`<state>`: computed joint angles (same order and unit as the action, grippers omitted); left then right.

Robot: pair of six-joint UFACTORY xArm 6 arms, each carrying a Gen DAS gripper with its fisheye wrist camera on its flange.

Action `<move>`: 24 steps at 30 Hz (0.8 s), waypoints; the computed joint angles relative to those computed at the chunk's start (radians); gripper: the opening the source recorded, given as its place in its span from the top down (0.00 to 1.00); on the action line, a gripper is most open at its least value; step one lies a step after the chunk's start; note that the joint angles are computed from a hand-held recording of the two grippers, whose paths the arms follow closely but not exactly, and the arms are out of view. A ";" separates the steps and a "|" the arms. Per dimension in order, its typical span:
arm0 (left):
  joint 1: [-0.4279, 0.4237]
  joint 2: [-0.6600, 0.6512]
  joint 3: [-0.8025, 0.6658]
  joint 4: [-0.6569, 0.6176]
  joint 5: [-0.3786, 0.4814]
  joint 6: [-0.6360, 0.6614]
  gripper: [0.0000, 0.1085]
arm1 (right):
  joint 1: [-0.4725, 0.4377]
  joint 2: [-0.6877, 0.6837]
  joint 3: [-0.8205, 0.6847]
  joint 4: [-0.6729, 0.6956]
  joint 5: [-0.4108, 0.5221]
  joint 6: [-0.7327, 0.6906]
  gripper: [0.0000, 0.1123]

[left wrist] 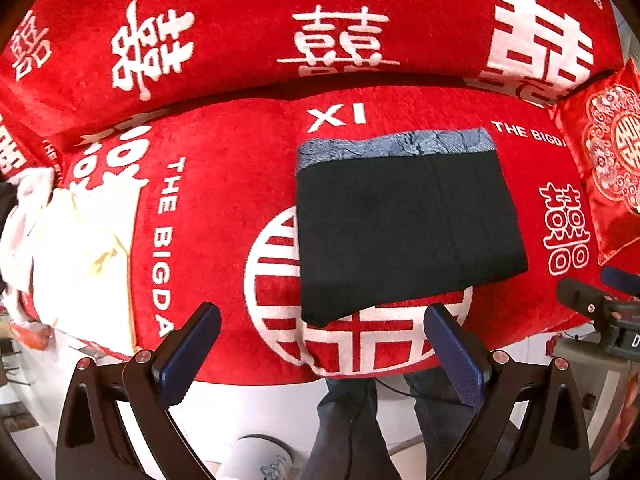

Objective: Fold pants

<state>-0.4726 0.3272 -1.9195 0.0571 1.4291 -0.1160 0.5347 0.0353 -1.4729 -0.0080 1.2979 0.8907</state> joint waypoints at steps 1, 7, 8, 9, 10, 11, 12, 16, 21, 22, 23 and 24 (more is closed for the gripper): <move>-0.001 0.005 -0.011 0.005 0.005 -0.006 0.06 | 0.002 0.008 -0.016 -0.007 0.012 0.000 0.08; -0.004 0.029 -0.074 0.014 0.034 -0.031 0.06 | 0.029 0.061 -0.131 -0.069 0.093 0.003 0.08; -0.005 0.031 -0.081 0.018 0.037 -0.033 0.06 | 0.029 0.065 -0.138 -0.072 0.098 0.003 0.08; -0.005 0.032 -0.085 0.020 0.038 -0.036 0.06 | 0.031 0.070 -0.148 -0.074 0.105 0.003 0.08; -0.005 0.033 -0.088 0.021 0.040 -0.038 0.06 | 0.033 0.077 -0.158 -0.073 0.111 0.002 0.08; -0.005 0.032 -0.088 0.023 0.041 -0.041 0.06 | 0.034 0.080 -0.163 -0.070 0.113 0.001 0.08; -0.005 0.031 -0.088 0.026 0.041 -0.042 0.06 | 0.036 0.084 -0.169 -0.069 0.117 0.000 0.08; -0.003 0.025 -0.084 0.026 0.041 -0.047 0.06 | 0.047 0.107 -0.205 -0.077 0.133 -0.006 0.08; -0.003 0.019 -0.081 0.030 0.038 -0.053 0.06 | 0.056 0.125 -0.237 -0.087 0.147 -0.016 0.08; -0.002 0.018 -0.081 0.029 0.037 -0.053 0.06 | 0.057 0.127 -0.240 -0.088 0.149 -0.016 0.08; -0.002 0.018 -0.081 0.029 0.037 -0.051 0.06 | 0.058 0.128 -0.242 -0.090 0.150 -0.015 0.08; -0.001 0.018 -0.080 0.030 0.037 -0.050 0.06 | 0.060 0.128 -0.244 -0.092 0.153 -0.013 0.08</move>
